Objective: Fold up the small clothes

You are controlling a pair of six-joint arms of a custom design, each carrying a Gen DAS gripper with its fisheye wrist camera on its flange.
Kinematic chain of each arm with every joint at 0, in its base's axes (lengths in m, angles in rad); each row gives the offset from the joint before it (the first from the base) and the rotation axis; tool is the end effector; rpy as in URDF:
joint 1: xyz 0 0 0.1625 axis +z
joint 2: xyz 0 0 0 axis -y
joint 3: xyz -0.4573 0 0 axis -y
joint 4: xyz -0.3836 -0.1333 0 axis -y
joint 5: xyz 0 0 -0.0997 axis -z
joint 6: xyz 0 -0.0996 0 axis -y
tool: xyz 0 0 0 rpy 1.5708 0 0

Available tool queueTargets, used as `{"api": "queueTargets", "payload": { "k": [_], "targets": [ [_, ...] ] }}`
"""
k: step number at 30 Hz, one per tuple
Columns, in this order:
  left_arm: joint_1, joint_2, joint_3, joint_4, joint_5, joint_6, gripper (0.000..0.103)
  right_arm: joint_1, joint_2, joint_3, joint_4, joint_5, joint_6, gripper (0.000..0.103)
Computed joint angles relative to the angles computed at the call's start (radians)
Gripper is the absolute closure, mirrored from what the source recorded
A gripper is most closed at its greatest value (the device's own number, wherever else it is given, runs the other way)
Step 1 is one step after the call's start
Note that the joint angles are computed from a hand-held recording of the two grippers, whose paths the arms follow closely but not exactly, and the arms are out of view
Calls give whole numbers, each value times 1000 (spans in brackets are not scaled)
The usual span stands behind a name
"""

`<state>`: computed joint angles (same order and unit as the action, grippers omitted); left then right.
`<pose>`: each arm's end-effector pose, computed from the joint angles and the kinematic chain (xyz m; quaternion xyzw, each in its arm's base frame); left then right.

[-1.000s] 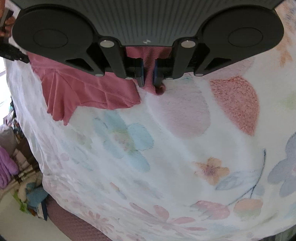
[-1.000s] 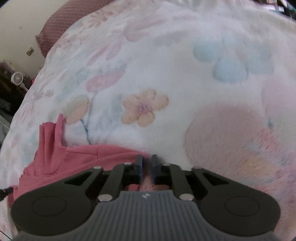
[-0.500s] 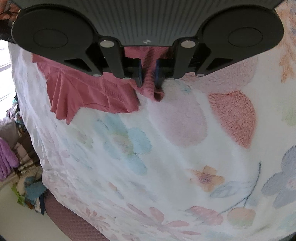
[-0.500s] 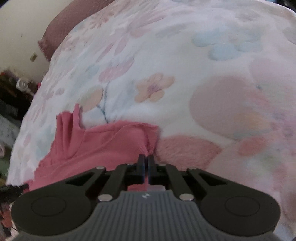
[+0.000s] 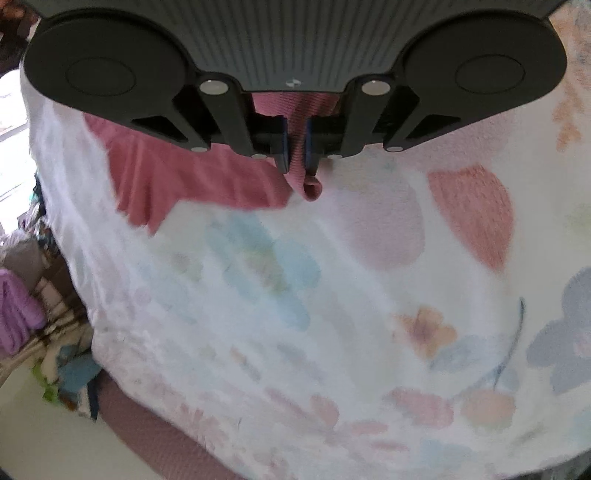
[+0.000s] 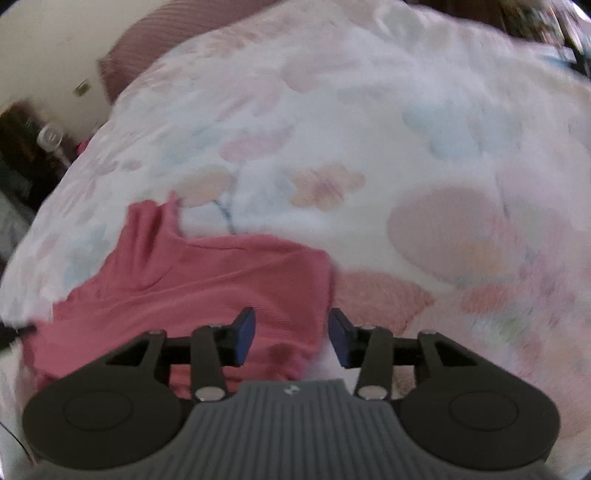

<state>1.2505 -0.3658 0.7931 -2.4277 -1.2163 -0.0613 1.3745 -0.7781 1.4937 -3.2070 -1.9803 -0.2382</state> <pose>-0.1258 -0.9125 0.1237 0.0869 0.9585 -0.2387 0.1294 -0.0541 -0.7522 0.2559 -0.0719 -0.8789 0.3855 0.2716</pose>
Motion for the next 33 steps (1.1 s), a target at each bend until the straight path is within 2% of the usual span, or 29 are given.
{"api": "queueTargets", "payload": {
  "k": [2, 3, 7, 12, 14, 18, 21, 23, 26, 30, 33],
  "targets": [
    [-16, -13, 0, 2, -11, 5, 96, 16, -8, 29, -41, -13, -55, 62],
    [-34, -11, -17, 32, 14, 17, 96, 20, -15, 43, -52, -9, -62, 62],
    [-101, 19, -74, 124, 86, 90, 96, 20, -45, 88, -69, 44, -36, 62],
    [-151, 131, -223, 329, 145, 68, 96, 24, -62, 134, -99, 78, -33, 62],
    [-152, 174, -274, 402, 119, 45, 96, 25, -67, 149, -106, 84, -34, 62],
    [-117, 249, -398, 516, -2, -15, 87, 20, -83, 185, -119, 103, -29, 62],
    [-91, 203, -333, 475, -102, -56, 68, 16, -97, 210, -134, 107, -33, 61],
    [-85, 142, -227, 376, -119, -34, 66, 12, -104, 224, -141, 105, -35, 60],
    [-87, 81, -128, 293, -71, 17, 66, 7, -107, 233, -145, 106, -29, 60],
    [-88, 39, -42, 278, -20, 137, 66, 13, -90, 220, -134, 113, -16, 60],
    [-94, 10, 62, 192, 23, 254, 66, 27, -71, 204, -111, 102, -16, 60]
  ]
}}
